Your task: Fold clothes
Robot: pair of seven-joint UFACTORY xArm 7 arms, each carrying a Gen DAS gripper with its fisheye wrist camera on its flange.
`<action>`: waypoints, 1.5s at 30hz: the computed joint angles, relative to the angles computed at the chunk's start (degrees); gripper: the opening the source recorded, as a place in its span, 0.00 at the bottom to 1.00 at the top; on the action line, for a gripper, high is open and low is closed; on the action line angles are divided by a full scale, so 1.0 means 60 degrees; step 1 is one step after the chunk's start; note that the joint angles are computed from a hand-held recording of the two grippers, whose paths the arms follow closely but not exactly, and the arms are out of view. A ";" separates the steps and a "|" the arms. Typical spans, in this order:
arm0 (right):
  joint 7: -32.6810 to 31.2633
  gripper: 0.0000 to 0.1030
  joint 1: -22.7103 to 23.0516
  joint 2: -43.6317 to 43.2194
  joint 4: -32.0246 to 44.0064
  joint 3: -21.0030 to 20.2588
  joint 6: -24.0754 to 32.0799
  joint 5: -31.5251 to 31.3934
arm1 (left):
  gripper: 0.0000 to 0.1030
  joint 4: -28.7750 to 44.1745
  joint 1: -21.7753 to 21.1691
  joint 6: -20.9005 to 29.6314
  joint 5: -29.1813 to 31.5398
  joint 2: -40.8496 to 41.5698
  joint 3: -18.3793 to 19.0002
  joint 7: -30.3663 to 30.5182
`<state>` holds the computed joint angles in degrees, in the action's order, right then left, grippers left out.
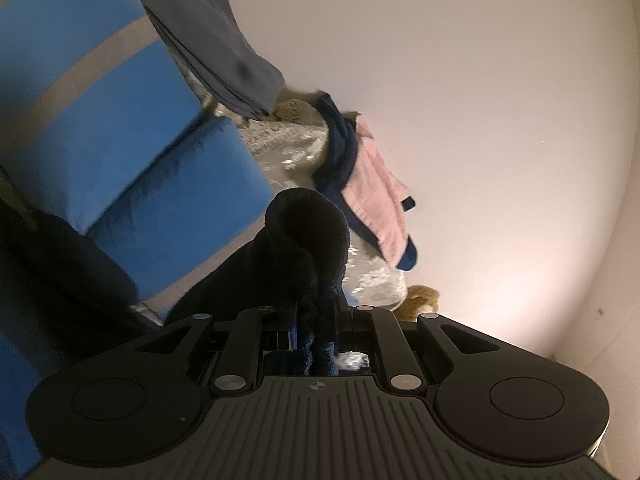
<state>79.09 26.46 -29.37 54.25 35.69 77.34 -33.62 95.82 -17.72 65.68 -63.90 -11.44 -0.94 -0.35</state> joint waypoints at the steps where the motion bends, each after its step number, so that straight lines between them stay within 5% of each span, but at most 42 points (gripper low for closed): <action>1: 0.0280 1.00 0.0008 -0.0222 -0.0159 -0.0164 -0.0133 0.0198 | 0.15 0.0019 0.0062 0.0136 0.0068 0.0011 0.0095 0.0111; 6: 0.1438 1.00 -0.0185 -0.1649 -0.1150 -0.0926 -0.1208 0.1406 | 0.15 -0.0152 0.0541 0.1024 0.0410 0.0002 0.0559 0.0918; 17: 0.0929 1.00 -0.0821 -0.1618 -0.1021 -0.0550 -0.1323 0.1821 | 0.15 -0.2056 0.1805 0.2617 0.1822 -0.0525 0.1316 0.3639; 23: 0.0498 1.00 -0.1062 -0.1191 -0.0567 -0.0142 -0.0873 0.1489 | 0.15 -0.3563 0.2332 0.2758 0.2713 -0.0705 0.1458 0.4947; 37: -0.0203 0.98 -0.0735 -0.0736 -0.0316 -0.0046 -0.0843 0.0599 | 0.15 -0.5499 0.3258 0.2876 0.3615 -0.0676 0.1418 0.5912; 39: -0.0490 0.82 -0.0561 -0.0874 -0.0552 -0.0095 -0.1334 0.0319 | 0.16 -0.5681 0.3291 0.2759 0.3640 -0.0720 0.1443 0.6061; 43: -0.1371 0.19 -0.0211 -0.1001 -0.0853 -0.0408 -0.2501 0.0418 | 0.16 -0.6008 0.3325 0.2511 0.3504 -0.0891 0.1485 0.6235; 44: -0.1497 0.09 -0.0241 -0.0968 -0.0837 -0.0359 -0.2630 0.0432 | 0.16 -0.6124 0.3329 0.2418 0.3453 -0.0963 0.1495 0.6258; 45: -0.1596 0.08 -0.0286 -0.0924 -0.0807 -0.0291 -0.2722 0.0432 | 0.16 -0.6232 0.3329 0.2334 0.3403 -0.1030 0.1511 0.6284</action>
